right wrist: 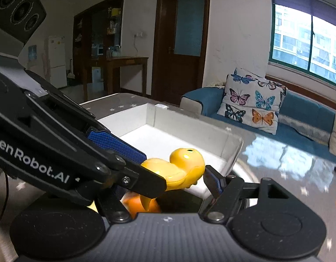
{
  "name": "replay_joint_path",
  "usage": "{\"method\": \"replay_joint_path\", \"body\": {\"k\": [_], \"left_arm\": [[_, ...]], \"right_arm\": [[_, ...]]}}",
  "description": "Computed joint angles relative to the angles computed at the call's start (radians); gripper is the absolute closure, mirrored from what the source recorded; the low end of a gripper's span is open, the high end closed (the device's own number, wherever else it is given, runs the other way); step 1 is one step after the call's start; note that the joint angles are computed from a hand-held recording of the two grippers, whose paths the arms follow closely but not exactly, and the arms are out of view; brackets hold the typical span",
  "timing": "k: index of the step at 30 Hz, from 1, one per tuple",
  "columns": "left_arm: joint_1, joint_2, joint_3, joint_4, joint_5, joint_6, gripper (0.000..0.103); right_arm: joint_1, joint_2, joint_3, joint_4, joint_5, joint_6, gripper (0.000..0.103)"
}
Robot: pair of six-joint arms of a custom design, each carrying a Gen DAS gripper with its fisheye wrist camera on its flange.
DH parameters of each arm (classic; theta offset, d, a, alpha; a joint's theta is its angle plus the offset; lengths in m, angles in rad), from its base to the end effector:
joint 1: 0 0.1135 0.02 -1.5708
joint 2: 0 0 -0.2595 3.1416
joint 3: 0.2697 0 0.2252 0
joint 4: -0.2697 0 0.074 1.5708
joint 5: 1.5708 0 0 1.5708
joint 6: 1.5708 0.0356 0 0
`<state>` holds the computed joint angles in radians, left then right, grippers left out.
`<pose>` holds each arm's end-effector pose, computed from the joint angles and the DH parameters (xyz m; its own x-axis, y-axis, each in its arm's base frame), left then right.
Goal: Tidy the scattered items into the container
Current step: 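Close the left tool on the small yellow duck and lift it, then carry the small duck into the white box and open the left tool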
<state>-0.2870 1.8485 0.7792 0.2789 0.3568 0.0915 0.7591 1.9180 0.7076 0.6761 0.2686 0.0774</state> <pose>0.3069 -0.1035 0.1253 -0.6329 0.2761 -0.7233 0.5611 0.8073 -0.1829 0.2490 0.2232 0.1204 -0.4068 -0.2832 -0.8685 -0.4678 0.8812 -0.0682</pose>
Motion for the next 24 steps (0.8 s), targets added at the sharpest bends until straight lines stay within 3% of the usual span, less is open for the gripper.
{"method": "replay_joint_path", "body": {"k": [7, 13, 24], "left_arm": [[0.083, 0.272, 0.385, -0.199, 0.09, -0.016, 0.066], [0.129, 0.478, 0.661, -0.363, 0.164, -0.038, 0.066], [0.164, 0.57, 0.756, -0.393, 0.246, -0.078, 0.068]], "right_arm": [[-0.145, 0.159, 0.299, -0.204, -0.165, -0.068, 0.031], [-0.208, 0.325, 0.536, -0.38, -0.243, -0.091, 0.031], [-0.194, 0.395, 0.591, -0.408, -0.199, -0.143, 0.03]]}}
